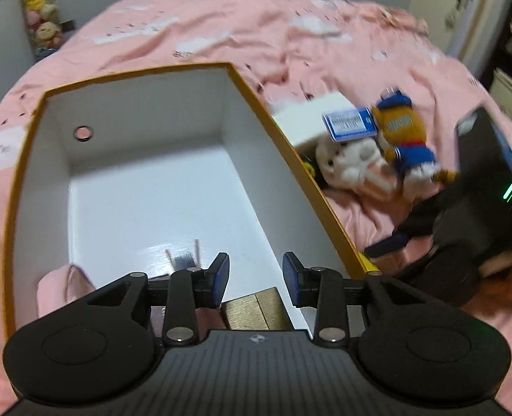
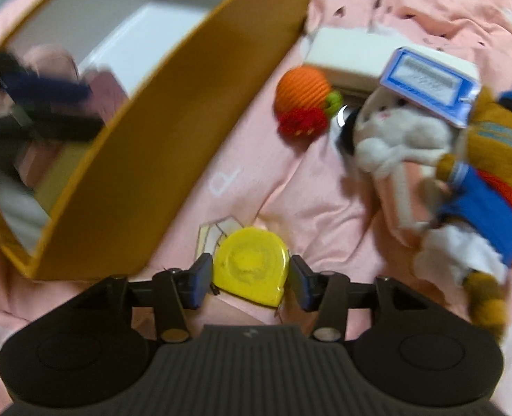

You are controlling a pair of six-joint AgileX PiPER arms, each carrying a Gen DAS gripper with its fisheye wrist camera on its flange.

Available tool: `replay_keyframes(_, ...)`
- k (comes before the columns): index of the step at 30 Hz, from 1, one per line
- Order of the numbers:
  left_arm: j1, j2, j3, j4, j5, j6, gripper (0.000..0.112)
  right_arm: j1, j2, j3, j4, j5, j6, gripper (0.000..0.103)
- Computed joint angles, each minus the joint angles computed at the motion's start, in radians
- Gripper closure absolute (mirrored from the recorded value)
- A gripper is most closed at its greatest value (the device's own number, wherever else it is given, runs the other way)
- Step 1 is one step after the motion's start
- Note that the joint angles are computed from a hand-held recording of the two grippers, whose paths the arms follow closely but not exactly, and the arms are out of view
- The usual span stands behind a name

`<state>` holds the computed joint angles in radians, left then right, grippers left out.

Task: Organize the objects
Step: 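Open the left tool to release the tan box and lift it away, then carry the yellow tape measure toward the box with the right tool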

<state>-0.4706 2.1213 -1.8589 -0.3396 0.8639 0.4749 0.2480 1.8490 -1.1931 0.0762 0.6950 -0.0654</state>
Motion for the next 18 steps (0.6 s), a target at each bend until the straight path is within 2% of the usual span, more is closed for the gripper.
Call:
replay_keyframes(1, -0.002, -0.011, 0.016, 0.014, -0.015, -0.018, 0.071, 0.015, 0.016, -0.007, -0.034, 0.002, 0.025, 0.045)
replay_keyframes(5, -0.011, -0.046, 0.086, 0.044, -0.079, -0.058, 0.071, 0.025, 0.056, -0.028, -0.054, 0.016, 0.053, 0.045)
replay_keyframes(8, 0.001, -0.053, 0.1, 0.014, -0.076, -0.048, 0.071, 0.003, 0.068, -0.028, -0.004, 0.016, 0.038, 0.048)
replay_keyframes(14, 0.024, -0.075, 0.143, -0.042, -0.093, -0.009, 0.071, 0.03, 0.0, 0.017, -0.061, -0.011, 0.084, 0.049)
replay_keyframes(18, 0.047, -0.071, 0.134, -0.092, -0.071, 0.009, 0.071, 0.035, -0.097, 0.041, -0.081, 0.002, 0.09, 0.049)
